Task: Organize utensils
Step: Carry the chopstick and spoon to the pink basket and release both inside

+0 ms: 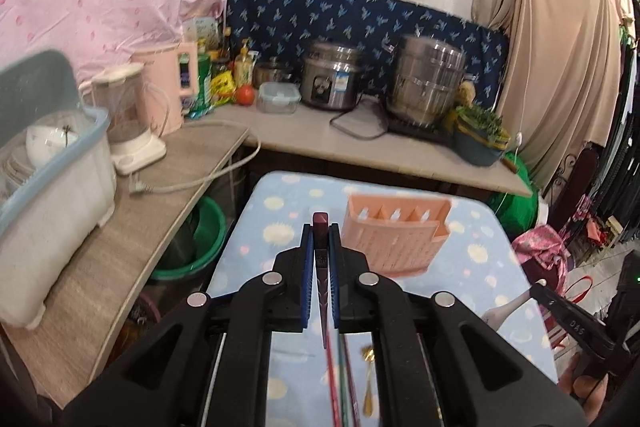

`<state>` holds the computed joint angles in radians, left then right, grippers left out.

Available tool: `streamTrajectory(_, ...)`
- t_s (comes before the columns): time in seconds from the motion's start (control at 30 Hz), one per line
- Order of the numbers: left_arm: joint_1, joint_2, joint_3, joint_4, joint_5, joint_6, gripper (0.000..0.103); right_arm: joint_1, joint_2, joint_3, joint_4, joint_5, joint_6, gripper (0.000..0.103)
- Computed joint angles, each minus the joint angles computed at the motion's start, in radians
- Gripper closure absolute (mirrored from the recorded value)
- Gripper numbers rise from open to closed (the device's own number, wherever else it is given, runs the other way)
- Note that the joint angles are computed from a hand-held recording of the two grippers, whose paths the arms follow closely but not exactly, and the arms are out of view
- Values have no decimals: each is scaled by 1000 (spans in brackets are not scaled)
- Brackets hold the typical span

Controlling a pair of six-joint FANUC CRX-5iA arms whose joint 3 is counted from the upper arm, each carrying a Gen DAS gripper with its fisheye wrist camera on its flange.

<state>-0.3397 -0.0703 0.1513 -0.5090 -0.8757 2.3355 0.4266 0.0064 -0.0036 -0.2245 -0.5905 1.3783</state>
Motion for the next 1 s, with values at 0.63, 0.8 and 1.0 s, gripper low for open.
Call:
streamTrajectory(0.63,57,259,343,-24,134,-35,96,-64,404,544,-129,-125,75,96)
streamTrajectory(0.8,84,307,339,41,147,-74,96,-56,467,597,-111,-158,65,96)
streamTrajectory(1.0,111,331,317,90,139,-92,96,-39,490,588,-64,-151,54,95)
